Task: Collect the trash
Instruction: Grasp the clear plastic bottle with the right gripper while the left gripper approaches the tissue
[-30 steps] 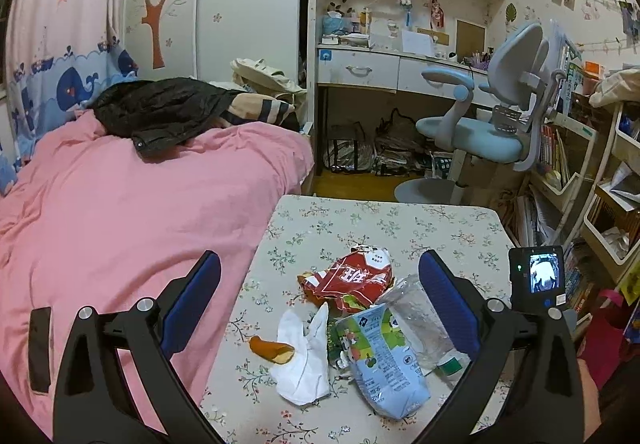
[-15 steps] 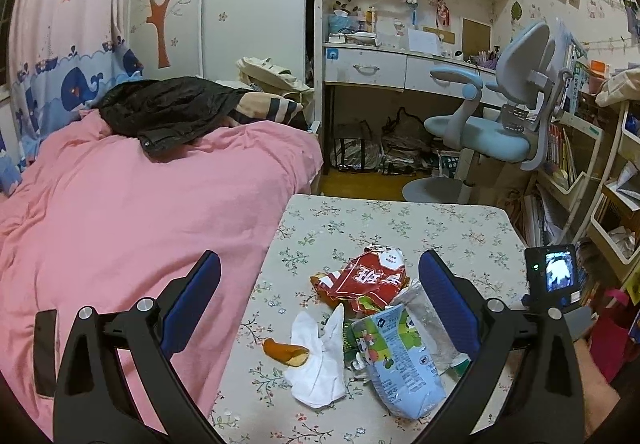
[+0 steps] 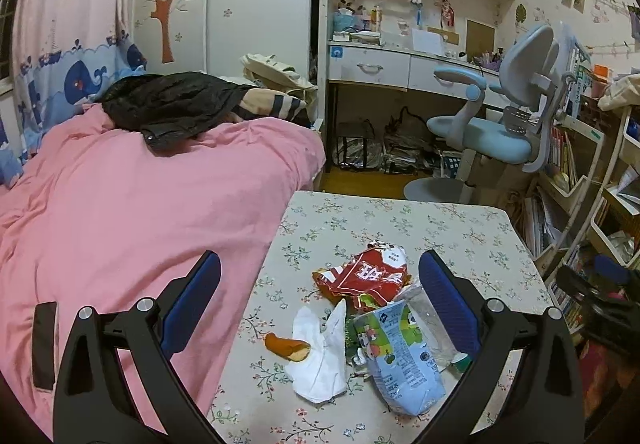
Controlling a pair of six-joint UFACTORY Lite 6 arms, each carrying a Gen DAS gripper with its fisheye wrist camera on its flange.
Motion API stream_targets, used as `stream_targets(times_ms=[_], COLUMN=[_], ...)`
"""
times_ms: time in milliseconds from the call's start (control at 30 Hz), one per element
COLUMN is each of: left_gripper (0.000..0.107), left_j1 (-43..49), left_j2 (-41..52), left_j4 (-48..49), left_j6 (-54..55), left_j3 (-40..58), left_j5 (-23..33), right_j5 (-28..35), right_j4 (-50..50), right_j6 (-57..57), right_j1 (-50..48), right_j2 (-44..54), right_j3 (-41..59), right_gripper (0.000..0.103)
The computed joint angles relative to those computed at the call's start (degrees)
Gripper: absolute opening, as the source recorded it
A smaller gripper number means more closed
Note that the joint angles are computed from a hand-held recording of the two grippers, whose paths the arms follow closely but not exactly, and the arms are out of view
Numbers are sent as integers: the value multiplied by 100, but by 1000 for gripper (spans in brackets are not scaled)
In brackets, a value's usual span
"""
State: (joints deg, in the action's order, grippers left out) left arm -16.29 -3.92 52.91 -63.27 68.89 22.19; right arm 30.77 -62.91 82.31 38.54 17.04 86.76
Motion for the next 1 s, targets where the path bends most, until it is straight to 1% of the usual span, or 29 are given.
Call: stream_targets(times_ms=[67,100,167,300,433,600,1000], left_gripper=[96,96,96,96,96,96,96], left_j1=[20,32,39,55,34,16,31], left_j2=[-30,-30,-23,30,28,18,0], left_j4=[-12,-6,68,58,113,164,134], left_j6=[-10,-10,-61,-76,-147,-192,-154], left_j3=[-35,-39,-44,40,43,26,17], left_j5=[-27,-31,-14,5,23,42,30], right_j5=[223,346,582,832,903,903,962], right_j4=[-764,-971,-1283,-1682,-1744,-1917,-1709], right_j6=[542,625,759,1053,1146,1502,1254], right_j1=[280,360,500,708,714,773,835], right_j2=[42,116,343,459,600,383,526], right_j3=[83,199,502,645,699,384,582], right_gripper=[97,97,97,97,97,97,97])
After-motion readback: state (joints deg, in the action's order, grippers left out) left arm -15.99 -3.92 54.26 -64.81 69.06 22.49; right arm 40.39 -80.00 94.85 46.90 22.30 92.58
